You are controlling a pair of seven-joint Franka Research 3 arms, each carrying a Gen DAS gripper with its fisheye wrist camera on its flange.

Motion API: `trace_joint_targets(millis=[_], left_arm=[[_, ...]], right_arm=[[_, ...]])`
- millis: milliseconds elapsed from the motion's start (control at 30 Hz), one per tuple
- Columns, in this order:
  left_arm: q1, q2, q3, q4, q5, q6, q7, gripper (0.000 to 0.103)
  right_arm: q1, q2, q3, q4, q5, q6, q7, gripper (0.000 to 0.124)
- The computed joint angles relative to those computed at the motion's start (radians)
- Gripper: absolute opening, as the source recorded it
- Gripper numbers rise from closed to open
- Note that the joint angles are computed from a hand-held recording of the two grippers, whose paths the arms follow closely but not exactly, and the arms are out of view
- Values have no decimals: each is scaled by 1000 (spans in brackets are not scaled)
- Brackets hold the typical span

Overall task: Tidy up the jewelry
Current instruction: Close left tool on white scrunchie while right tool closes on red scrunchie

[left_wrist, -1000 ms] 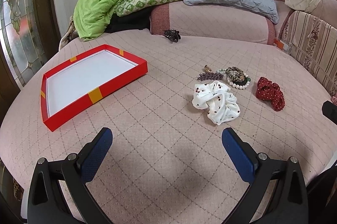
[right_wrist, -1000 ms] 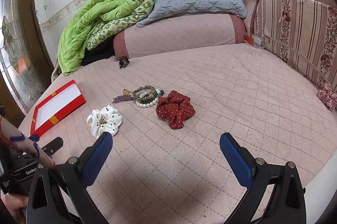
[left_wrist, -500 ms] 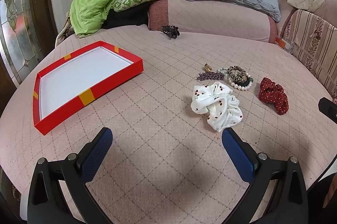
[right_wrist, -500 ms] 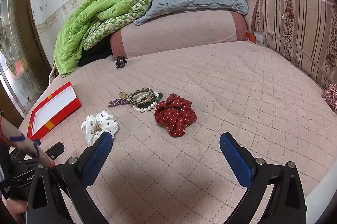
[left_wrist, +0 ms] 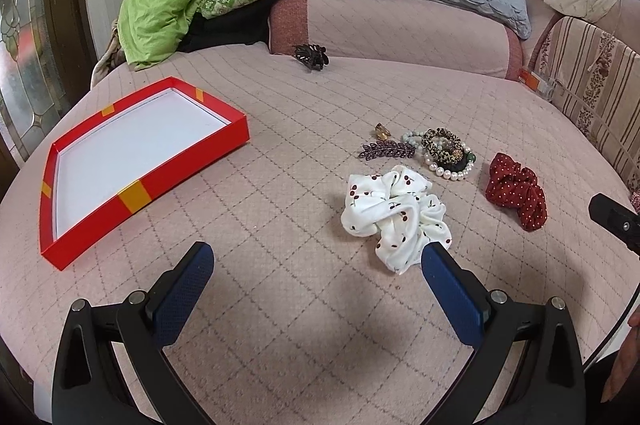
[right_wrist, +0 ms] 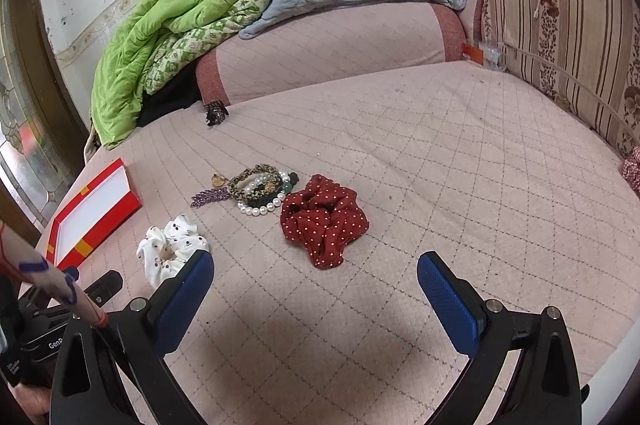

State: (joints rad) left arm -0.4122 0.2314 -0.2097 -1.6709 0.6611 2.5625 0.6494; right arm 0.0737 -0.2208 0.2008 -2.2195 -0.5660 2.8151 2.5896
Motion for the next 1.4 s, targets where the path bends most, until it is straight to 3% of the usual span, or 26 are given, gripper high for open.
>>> trace_joint_targets(millis=[833,1167,1233,1267,1333,1400], left_arm=[[-25,172,5,197,-151,-34,176,103],[-43,278,1,330,-243,-90,277,103],[-59,300,13,365,-234,-122,285,96],[-61,309,14,378,-238,-134,293,86],[-68,314,22,387,-233,-137,292,81],[-68,318,25,391,-231,-129,294,65]], right_arm=[[84,146,-103,138,66,-47,-106,103],[101,173,-130,164,83,-64,-142,103],[105,182,-133,174,88,-66,-152,103],[107,185,-135,177,86,-67,-153,103],[112,195,-139,189,97,-70,-168,103],[118,207,-145,201,112,-73,-184,103]])
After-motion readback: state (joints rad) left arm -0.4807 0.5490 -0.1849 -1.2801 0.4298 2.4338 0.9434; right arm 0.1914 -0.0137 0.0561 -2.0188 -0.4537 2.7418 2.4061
